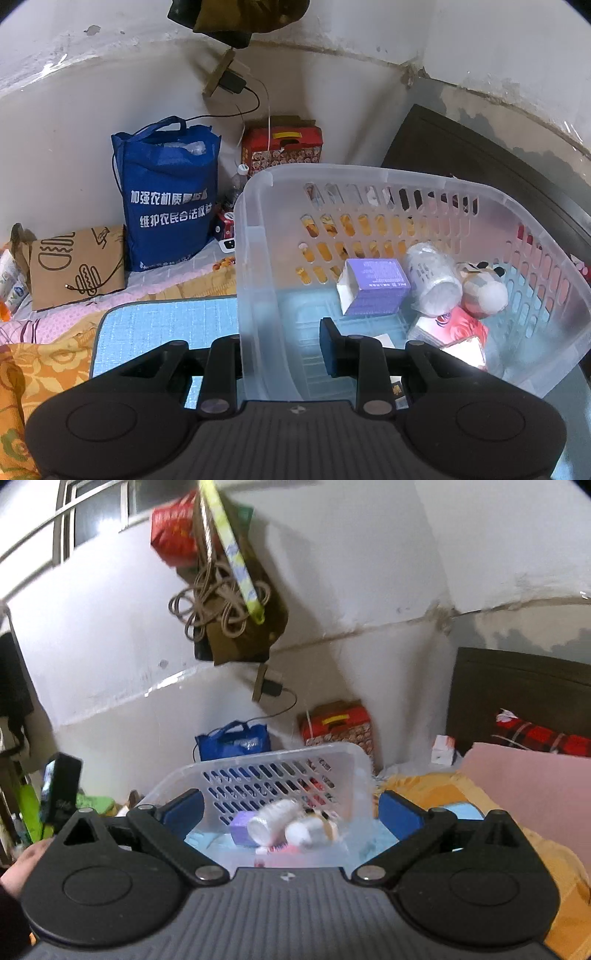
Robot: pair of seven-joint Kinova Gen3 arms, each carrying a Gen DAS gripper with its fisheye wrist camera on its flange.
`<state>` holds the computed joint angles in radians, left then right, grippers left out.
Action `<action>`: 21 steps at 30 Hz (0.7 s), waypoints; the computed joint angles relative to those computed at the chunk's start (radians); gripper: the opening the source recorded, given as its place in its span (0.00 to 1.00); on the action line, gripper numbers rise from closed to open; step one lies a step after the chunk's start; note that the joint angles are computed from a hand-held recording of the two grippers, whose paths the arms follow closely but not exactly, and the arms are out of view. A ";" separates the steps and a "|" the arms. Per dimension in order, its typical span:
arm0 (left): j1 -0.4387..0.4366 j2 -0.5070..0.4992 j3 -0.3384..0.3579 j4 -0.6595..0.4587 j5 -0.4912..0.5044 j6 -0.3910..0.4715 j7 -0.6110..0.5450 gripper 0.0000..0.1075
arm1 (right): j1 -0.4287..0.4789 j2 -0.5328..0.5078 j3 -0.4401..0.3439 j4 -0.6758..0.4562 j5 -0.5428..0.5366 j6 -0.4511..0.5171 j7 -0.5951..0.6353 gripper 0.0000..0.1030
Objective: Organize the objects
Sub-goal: 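Grasp the clear blue-labelled bottle with the right gripper and lift it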
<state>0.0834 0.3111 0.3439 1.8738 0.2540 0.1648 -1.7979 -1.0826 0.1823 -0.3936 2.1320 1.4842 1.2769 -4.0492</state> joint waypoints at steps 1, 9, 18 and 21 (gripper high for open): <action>-0.003 0.001 0.004 0.001 0.001 -0.003 -0.001 0.30 | -0.023 0.015 -0.007 0.015 -0.002 0.034 -0.038 1.00; -0.020 0.004 0.021 0.000 0.010 -0.002 -0.010 0.30 | -0.042 0.135 0.008 0.017 0.007 -0.105 -0.158 1.00; -0.033 0.005 0.036 0.003 0.015 -0.008 -0.019 0.30 | 0.024 0.234 0.041 -0.084 0.140 -0.355 -0.050 0.90; -0.047 0.008 0.053 0.004 0.022 -0.011 -0.027 0.31 | 0.006 0.264 0.108 -0.145 0.105 -0.429 0.072 0.86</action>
